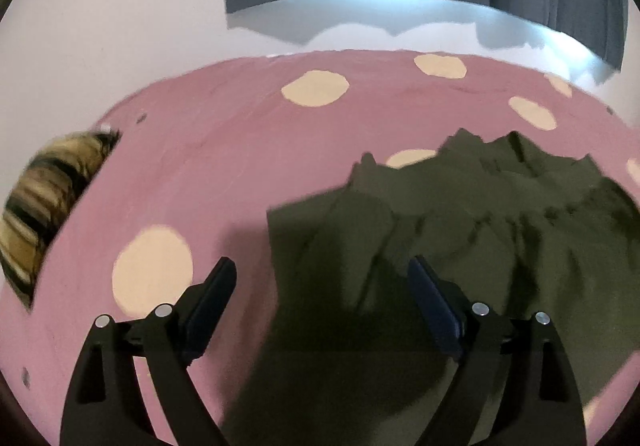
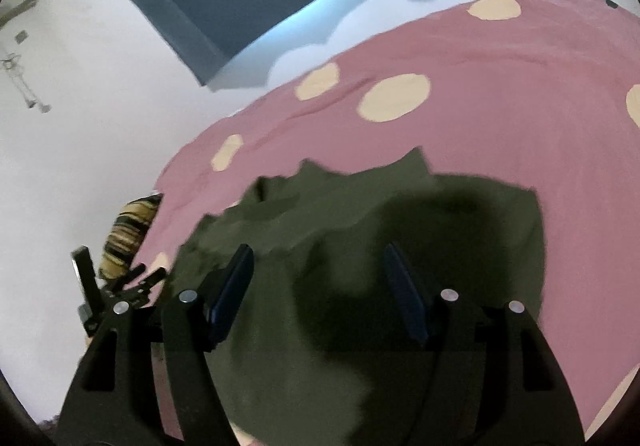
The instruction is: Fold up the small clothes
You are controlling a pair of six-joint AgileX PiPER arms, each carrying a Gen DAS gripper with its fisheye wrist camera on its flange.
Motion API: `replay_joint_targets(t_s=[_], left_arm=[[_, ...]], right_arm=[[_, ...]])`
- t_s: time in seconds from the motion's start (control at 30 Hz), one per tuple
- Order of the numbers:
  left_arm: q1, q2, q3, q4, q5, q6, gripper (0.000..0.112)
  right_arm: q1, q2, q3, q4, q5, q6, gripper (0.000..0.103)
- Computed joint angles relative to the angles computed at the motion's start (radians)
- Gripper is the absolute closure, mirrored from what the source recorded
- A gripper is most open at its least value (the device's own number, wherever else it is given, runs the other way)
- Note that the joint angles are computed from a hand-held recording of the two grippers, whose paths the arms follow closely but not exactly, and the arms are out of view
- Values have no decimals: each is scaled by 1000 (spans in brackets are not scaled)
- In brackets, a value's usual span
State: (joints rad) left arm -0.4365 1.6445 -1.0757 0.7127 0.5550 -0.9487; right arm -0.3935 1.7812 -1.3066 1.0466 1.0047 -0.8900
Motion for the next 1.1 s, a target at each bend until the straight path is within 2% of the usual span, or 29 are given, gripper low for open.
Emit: replay_joint_targets(t_s=[0.17,0.23,0.3,0.37,0.47,0.57,0.6,0.67,0.8,0.97,1.1], left_arm=[[25,-163,189,-129,-94,-4,26],[26,-216,258,-145,-111,-20,26],[18,-253,307,-102,-113,-81,26],[5,-307,366,-56,-111,-157,26],[19,-360,427,-85,-136,-154,26],[35,-379,459,-115,-152,-124,26],[42,-379,465,-120,-157,-122,26],[59,-377,473,-152,-175,-91,26],[75,-367,486,-194,-204,-62,26],[99,-377,508,-257,-236,5,26],[126,-377,518,-328,-264,82,26]], right_arm=[[21,-108,168,90,98,-44,36],[52,-142,234,116,128,-73,36],[88,-170,293,135,134,-96,36],[135,-186,342,144,126,-112,35],[200,-177,390,145,93,-117,35],[286,-135,397,51,-27,-36,36],[289,-110,395,56,-35,-45,36],[270,-79,432,141,-33,-120,38],[278,-115,458,146,-61,-141,39],[279,-178,447,104,-55,-71,39],[281,-186,364,117,-37,-29,38]])
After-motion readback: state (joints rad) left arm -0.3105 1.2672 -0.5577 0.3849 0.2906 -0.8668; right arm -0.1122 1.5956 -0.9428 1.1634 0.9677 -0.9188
